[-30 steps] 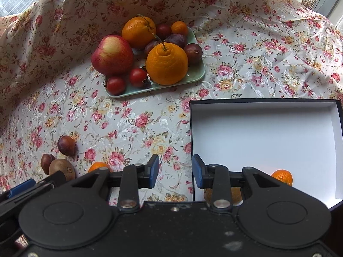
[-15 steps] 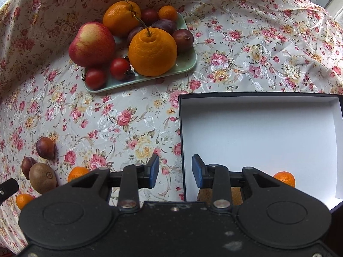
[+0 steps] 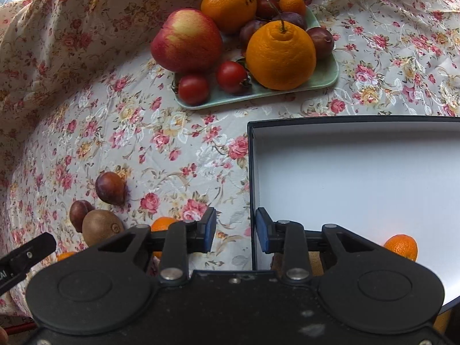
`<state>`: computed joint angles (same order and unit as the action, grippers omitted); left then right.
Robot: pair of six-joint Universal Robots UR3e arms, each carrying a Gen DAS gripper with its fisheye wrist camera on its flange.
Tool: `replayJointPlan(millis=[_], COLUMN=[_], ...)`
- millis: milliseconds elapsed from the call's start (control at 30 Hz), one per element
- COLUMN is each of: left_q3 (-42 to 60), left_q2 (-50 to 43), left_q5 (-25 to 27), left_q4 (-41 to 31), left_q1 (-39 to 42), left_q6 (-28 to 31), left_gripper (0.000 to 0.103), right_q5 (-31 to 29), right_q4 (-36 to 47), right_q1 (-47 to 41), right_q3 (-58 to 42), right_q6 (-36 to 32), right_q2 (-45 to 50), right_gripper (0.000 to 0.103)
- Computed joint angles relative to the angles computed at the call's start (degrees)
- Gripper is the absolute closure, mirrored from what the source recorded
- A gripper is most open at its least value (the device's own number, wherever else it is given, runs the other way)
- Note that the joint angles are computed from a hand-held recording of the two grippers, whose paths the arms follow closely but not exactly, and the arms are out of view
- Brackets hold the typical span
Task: Organize fruits
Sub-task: 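Grasp a stemmed mandarin with the right tool while the left tool approaches an orange, then grasp the orange with the left tool while the right tool holds the mandarin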
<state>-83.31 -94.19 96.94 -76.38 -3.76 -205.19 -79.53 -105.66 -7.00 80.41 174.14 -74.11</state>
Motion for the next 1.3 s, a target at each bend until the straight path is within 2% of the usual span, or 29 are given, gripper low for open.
replayJointPlan(millis=[167, 467, 667, 1300], left_q3=[-4.26, -9.22, -11.21, -11.0], left_q2=[2.78, 6.49, 7.49, 5.9], left_q5=[0.79, -0.83, -2.73, -4.04], left_q4=[0.99, 1.05, 0.81, 1.64], left_q1=[3.43, 10.32, 12.39, 11.7], left_q6=[1.88, 4.25, 7.17, 9.3], left_gripper=[0.04, 0.04, 0.04, 0.04], right_q5=[-7.53, -5.16, -3.44, -6.66], right_q4=[-7.77, -5.63, -0.47, 2.08], right_q1=[7.27, 10.37, 10.89, 12.42], right_q3=[0.7, -3.22, -5.66, -7.92], right_q6=[2.98, 3.82, 3.23, 5.02], right_q2=[-0.65, 2.11, 3.83, 6.77], right_gripper=[0.07, 0.07, 0.07, 0.068])
